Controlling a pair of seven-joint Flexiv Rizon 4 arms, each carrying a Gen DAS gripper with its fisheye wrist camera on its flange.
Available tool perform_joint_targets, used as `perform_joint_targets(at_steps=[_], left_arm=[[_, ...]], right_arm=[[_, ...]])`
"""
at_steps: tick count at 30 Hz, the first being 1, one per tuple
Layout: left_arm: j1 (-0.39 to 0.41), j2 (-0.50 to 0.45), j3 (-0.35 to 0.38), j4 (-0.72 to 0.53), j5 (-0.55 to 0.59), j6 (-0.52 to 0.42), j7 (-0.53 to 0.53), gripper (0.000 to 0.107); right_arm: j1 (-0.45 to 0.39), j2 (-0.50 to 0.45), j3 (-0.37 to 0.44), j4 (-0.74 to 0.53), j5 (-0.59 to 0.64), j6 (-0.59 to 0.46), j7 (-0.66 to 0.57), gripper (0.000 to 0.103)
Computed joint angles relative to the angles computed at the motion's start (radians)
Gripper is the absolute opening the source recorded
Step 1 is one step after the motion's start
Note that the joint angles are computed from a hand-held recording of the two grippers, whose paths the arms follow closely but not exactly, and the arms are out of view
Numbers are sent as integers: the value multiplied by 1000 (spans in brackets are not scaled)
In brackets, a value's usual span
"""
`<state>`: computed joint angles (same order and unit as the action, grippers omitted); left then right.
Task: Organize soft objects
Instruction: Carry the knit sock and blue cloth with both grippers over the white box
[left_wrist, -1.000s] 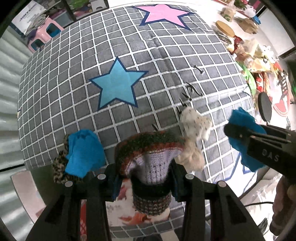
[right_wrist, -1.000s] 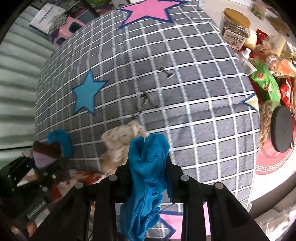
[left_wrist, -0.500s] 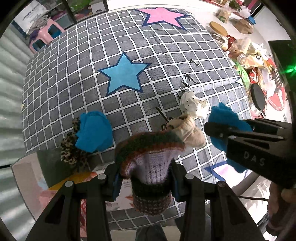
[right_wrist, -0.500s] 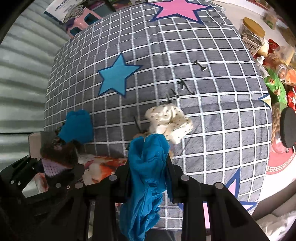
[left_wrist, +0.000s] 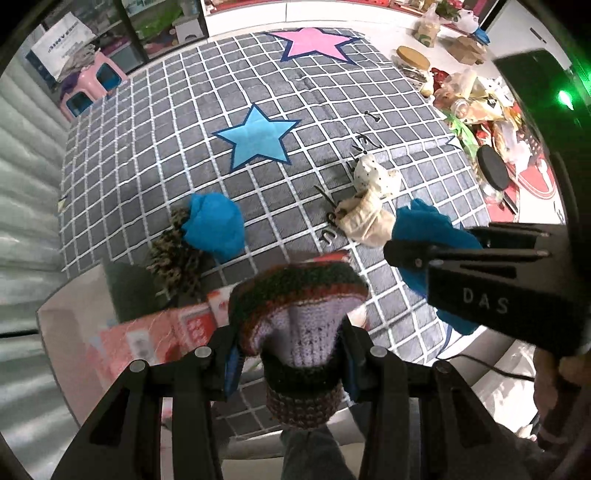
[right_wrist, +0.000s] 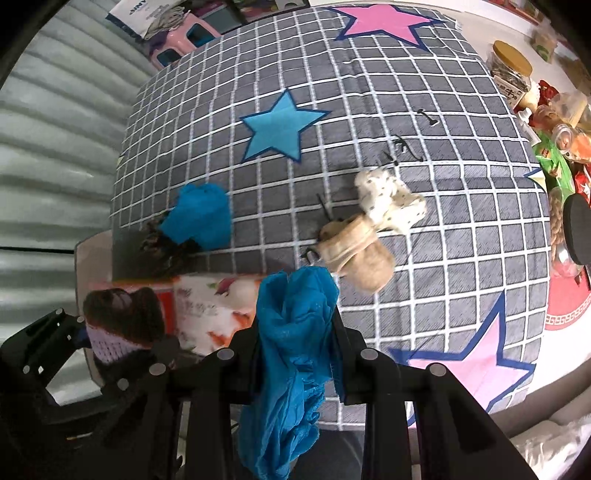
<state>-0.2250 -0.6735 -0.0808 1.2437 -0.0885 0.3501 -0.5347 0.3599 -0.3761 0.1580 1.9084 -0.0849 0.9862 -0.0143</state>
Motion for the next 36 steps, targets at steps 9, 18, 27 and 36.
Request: perform_joint_targets(at_steps=[9,18,27,36], left_arm=[[62,43,-3,28,-48,-7,61,46],[117,41,3,4,-98,-4,66,46],[172,-2,19,-81,-133,-11,-20,46],[224,-57,36,-172,-140,-27,-120,46]], right_arm=[[34,-33,-4,-110,-40,-72,-1,31],[54,-104,-4,-264,-57,-145,-78,31],[79,-217,-7,-479,-61,-236,-202,31],[108,-349,-6,-720,-43,-343,-348,31]])
